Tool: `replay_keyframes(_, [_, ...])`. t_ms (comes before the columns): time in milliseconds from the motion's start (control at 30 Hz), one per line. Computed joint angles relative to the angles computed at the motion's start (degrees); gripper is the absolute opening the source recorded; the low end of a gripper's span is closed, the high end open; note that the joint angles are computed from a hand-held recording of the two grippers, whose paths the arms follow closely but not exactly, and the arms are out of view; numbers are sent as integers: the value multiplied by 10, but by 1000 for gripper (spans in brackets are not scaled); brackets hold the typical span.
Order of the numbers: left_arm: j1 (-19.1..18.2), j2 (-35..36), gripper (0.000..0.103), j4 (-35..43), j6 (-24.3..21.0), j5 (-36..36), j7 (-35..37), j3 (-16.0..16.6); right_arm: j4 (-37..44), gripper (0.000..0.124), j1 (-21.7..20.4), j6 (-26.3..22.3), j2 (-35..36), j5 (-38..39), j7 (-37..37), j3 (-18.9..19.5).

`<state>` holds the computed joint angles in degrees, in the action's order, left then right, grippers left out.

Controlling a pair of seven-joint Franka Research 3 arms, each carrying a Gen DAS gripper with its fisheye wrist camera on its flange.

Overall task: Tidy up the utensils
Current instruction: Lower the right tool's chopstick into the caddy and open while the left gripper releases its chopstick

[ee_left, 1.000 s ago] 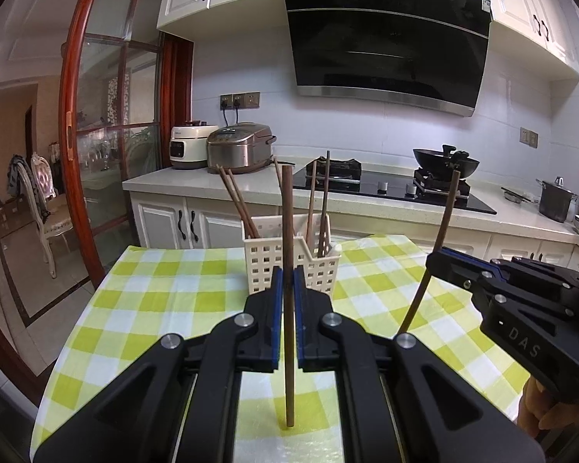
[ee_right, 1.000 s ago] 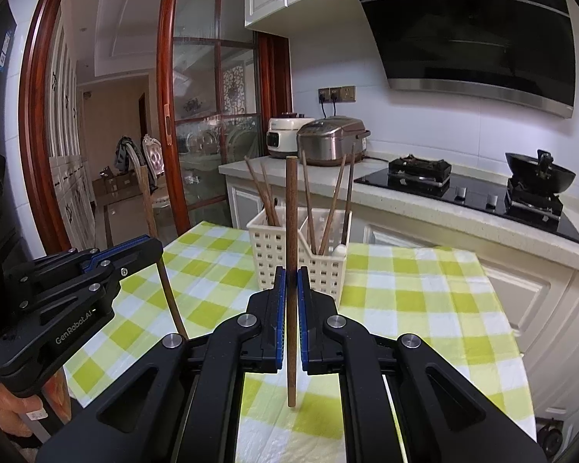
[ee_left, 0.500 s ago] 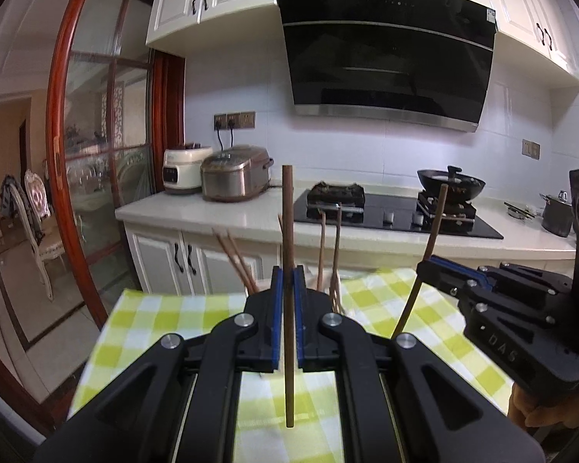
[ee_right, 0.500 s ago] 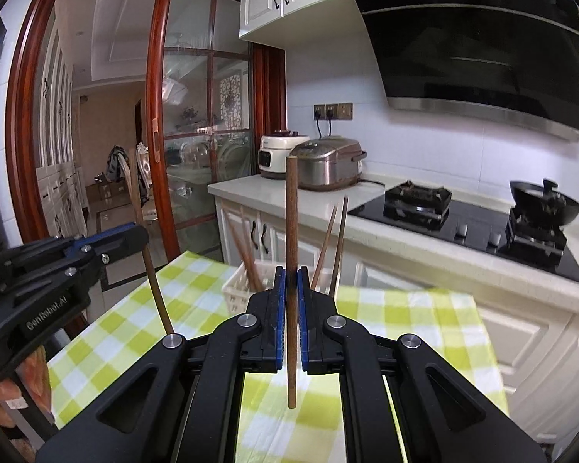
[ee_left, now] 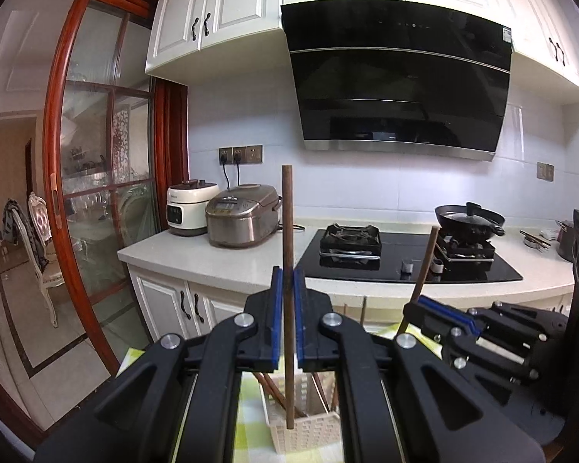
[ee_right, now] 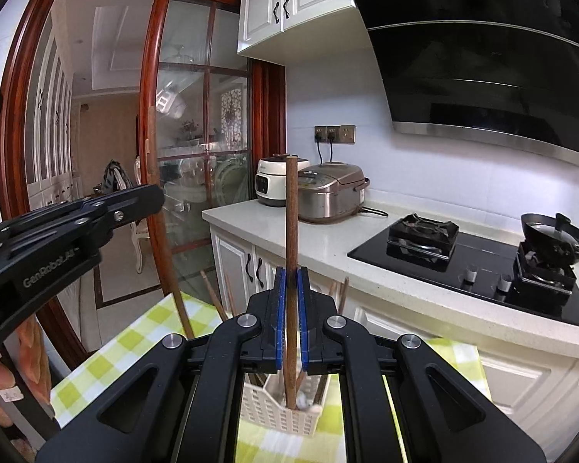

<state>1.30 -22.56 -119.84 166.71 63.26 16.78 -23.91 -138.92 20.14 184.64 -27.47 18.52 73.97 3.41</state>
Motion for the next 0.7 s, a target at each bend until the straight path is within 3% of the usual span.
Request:
replay_keyframes(100, [11, 28, 5, 22, -9, 24, -15, -8, 17, 6, 13, -1, 25, 2, -4, -13])
replay_keyframes(467, [-51, 124, 6, 27, 15, -28, 33, 66, 55, 6, 89, -34, 107, 62, -60, -81])
replay_keyframes(567, [-61, 134, 5, 16, 16, -45, 48, 75, 64, 6, 78, -46, 126, 79, -72, -69])
replay_keyframes(700, [-58, 134, 6, -4, 18, -25, 17, 77, 70, 6, 60, -51, 145, 100, -81, -50])
